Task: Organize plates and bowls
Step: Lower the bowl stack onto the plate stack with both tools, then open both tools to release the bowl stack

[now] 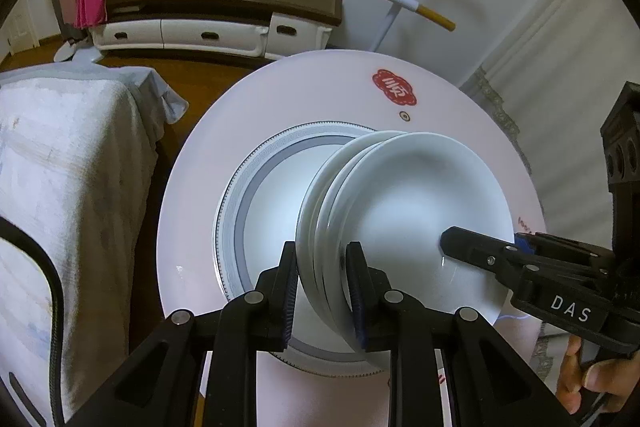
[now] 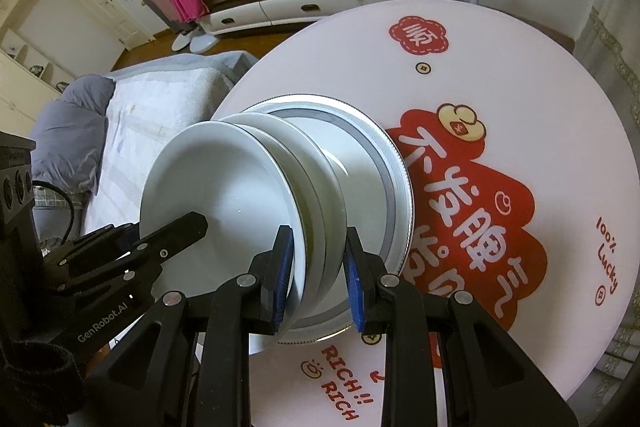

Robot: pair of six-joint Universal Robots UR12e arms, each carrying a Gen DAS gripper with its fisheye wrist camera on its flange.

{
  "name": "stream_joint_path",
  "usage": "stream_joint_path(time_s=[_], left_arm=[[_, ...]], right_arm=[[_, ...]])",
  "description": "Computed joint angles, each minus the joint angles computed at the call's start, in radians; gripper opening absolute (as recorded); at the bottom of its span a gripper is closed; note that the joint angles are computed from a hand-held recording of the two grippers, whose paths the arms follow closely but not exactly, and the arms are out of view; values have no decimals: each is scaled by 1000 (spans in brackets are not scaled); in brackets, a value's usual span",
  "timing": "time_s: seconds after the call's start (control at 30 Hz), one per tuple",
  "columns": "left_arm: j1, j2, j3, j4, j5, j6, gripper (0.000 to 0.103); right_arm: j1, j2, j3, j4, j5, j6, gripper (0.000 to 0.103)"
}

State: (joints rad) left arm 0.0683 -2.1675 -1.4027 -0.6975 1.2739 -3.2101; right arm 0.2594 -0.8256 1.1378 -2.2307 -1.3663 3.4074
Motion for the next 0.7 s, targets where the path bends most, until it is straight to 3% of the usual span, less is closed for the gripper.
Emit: stream_joint_path(time_s=[0.53, 0.7], left_arm=[[14, -17, 33, -30, -24, -18, 21], [10, -13, 18, 17, 0, -53, 39]], right_arm=[[-6, 31, -52, 28, 15, 7, 29], [-7, 28, -43, 1, 18, 6, 31]])
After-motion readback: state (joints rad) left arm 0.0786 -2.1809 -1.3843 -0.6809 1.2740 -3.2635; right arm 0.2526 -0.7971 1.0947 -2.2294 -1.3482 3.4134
